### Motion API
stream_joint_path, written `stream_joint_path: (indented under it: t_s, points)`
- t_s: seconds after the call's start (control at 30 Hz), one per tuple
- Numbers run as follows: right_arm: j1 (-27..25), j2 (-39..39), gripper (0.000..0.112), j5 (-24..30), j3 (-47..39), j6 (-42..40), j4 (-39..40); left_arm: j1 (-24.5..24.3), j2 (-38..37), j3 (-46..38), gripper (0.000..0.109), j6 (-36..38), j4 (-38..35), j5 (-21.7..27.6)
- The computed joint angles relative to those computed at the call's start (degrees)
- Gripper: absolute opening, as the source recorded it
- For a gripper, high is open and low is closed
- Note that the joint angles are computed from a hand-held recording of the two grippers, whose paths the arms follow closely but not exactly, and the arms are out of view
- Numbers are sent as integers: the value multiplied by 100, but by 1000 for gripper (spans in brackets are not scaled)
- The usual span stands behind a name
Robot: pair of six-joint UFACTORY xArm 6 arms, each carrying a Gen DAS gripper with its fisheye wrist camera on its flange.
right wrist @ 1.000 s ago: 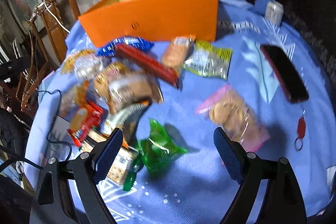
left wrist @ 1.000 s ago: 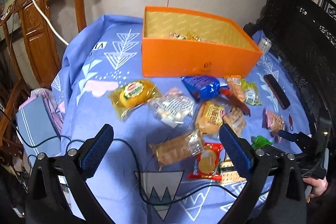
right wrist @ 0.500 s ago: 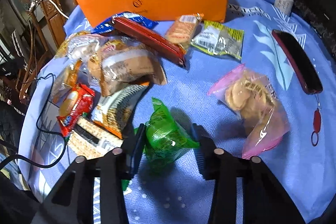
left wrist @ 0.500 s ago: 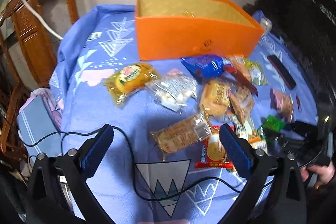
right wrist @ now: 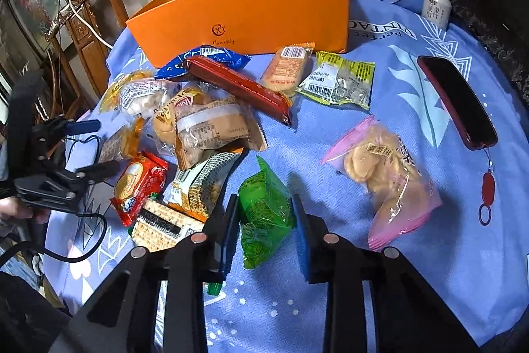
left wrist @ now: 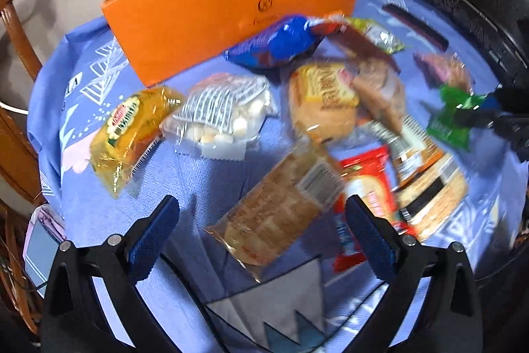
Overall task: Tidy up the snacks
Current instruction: 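Move both tools back to the snack pile and approach the green bag with the right tool, then grasp the green bag with the right tool while the left tool grasps a clear bread pack, then carry both packs over the orange box and open both tools to drop them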
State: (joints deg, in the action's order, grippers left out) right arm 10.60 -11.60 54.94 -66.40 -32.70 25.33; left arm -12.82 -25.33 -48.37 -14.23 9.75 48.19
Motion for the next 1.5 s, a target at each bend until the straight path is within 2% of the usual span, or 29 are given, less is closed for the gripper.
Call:
stream_joint_path:
  t_s: [0.1,0.13,0.17,0.33,0.47,0.77,1.1,1.33,1.5]
  points:
    - [4,-27,31,9,-6,42,-56,115,20,88,82,324,-328,-194]
    - [-2,-17,31,26,-18,70,-70,143,37,88,71,432,-451,-198]
    - [-7,-6,31,41,-27,100,-73,156,65,98,66,552,-576,-210]
    - [-68,86,31,136,-72,148,9,51,26,193,47,853,-777,-169]
    - [-74,92,31,159,-86,147,39,1,-115,334,37,834,-930,-243]
    - [7,-73,30,71,-15,-94,53,49,-398,552,35,692,-1289,-438]
    - [-75,-126,30,54,-81,-4,132,268,-825,580,35,522,-1523,-477]
    - [-67,-138,30,66,-317,-58,353,292,-933,131,35,196,-1233,-442]
    - [-24,162,30,26,-967,-137,578,375,-576,-645,35,116,-957,-363]
